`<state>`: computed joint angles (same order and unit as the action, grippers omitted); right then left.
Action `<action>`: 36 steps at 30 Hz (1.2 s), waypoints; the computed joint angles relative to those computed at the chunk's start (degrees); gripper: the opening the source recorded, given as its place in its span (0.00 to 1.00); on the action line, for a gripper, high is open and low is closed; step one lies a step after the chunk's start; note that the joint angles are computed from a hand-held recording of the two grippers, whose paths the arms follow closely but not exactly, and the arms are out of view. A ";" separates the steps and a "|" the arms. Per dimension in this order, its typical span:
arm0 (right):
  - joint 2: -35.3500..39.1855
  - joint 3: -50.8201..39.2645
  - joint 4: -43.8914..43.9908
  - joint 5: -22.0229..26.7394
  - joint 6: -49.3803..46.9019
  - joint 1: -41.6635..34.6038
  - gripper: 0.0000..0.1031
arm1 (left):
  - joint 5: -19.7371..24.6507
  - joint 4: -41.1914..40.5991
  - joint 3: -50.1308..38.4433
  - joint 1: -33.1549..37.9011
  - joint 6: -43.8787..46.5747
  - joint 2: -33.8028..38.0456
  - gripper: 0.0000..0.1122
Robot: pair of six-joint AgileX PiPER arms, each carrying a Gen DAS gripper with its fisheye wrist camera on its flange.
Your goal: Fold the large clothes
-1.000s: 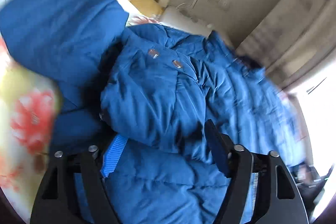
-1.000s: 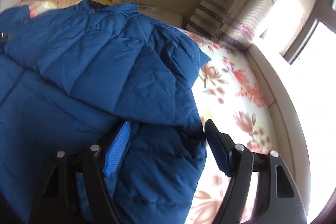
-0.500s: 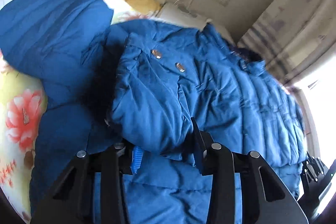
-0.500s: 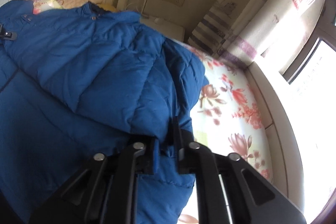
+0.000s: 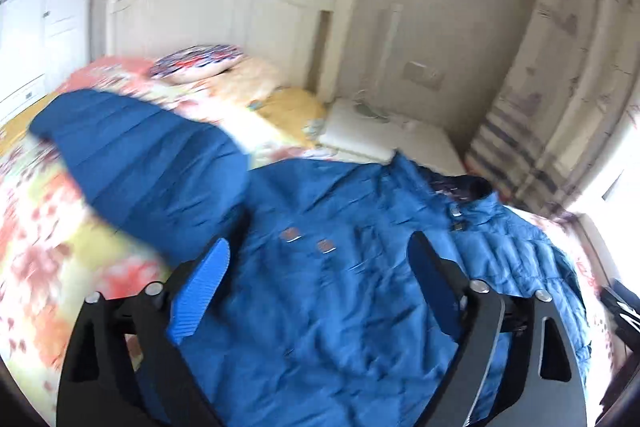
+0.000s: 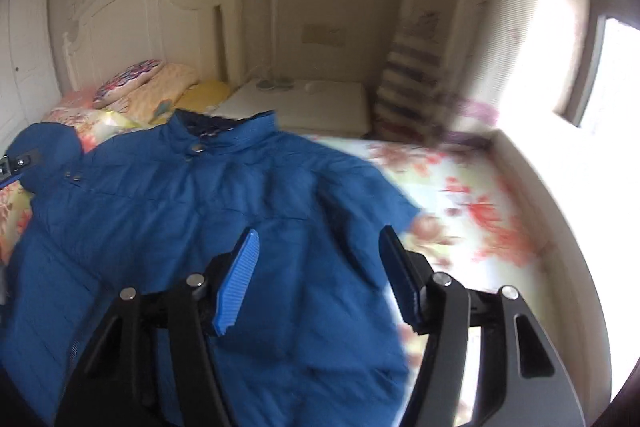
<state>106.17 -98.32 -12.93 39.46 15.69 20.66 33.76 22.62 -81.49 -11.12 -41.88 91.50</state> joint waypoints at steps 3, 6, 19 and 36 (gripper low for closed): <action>12.37 -14.72 -1.76 12.84 -1.37 1.80 0.58 | 4.94 -8.66 -7.91 0.84 11.05 7.85 0.82; 13.58 -13.65 2.13 13.14 -1.88 -0.64 0.60 | 10.24 -15.76 -11.73 2.02 20.08 13.67 0.82; 33.09 -46.42 3.29 24.68 0.14 -2.38 0.70 | -0.18 -44.36 -1.02 18.45 40.10 3.12 0.85; 28.79 -37.70 2.86 19.09 0.53 -2.14 0.75 | 26.32 -62.71 -59.16 59.34 23.18 43.50 0.37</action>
<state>134.96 -136.02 -10.07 58.55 16.22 18.52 60.08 -40.09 -140.65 48.22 -18.70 135.01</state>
